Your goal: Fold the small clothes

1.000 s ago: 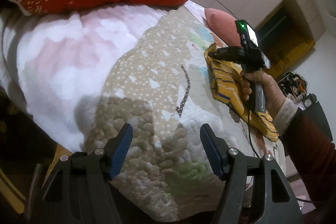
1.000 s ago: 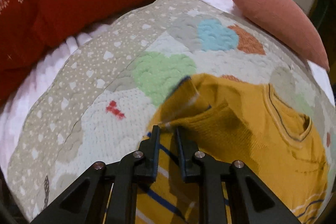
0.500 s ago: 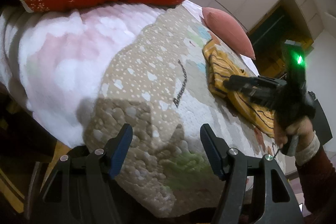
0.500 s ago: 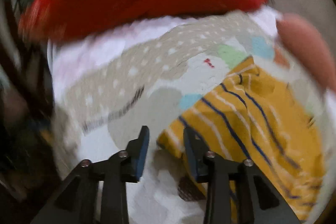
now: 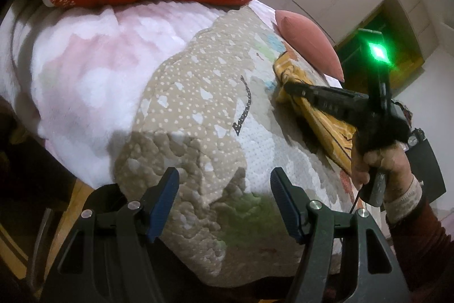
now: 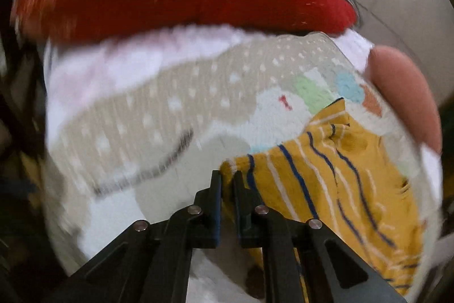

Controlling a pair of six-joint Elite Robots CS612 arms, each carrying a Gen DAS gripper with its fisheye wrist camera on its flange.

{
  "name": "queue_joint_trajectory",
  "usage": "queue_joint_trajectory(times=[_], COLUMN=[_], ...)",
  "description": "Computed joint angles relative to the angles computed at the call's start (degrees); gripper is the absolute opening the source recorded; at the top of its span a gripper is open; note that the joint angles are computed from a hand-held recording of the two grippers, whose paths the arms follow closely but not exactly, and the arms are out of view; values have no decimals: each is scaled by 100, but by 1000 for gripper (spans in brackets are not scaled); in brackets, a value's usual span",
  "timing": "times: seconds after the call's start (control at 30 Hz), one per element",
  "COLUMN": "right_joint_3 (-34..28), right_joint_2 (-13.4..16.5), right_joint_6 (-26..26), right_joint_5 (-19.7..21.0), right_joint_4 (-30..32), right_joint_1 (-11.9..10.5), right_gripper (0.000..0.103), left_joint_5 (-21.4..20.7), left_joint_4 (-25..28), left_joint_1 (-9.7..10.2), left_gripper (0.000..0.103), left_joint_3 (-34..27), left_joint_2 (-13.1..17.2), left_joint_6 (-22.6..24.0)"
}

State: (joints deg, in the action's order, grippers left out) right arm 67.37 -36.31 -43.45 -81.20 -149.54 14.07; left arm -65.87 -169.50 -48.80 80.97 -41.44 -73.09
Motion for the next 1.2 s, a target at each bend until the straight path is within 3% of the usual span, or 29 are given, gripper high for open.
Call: queue_joint_trajectory(times=[0.17,0.3,0.37,0.53,0.7,0.73,0.77,0.8,0.93,1.2], right_joint_3=[-135,363,549,714,574,537,533,581,934,1324], right_joint_2=[17,-302,-416,-529,-401,-384,-397,-445,-677,-841], right_joint_6=[700,1098,1334,2366,3492,3626,3837,4035,3912,3642], right_joint_5=[497,947,963,498,-574,-632,-726,-687,-513,259], right_joint_4=[462,334,154,-325,-749,-751,-761,-831,-1504,-1870], right_joint_1=[-176,-440,-605,-1155,-1739,-1829,-1920,-2005,-2092,-2081], right_gripper=[18,18,23,27,25,23,42,47,47,47], left_joint_5=[62,76,64,-137,-309,-339,-375,-411,-611,-895], left_joint_4=[244,395,437,662,1008,1081,1169,1267,1585,2139], left_joint_1=[-46,-52,-52,-51,-76,-82,-84,-85,-67,-60], left_gripper=[66,66,67,67,67,67,67,67,67,68], left_joint_3=[-66,-127,-180,-533,-1019,-1108,-1214,-1324,-1734,-2458], left_joint_2=[-38,-48,-31,114,307,343,386,434,624,957], left_joint_6=[117,110,124,381,728,780,839,895,1059,1418])
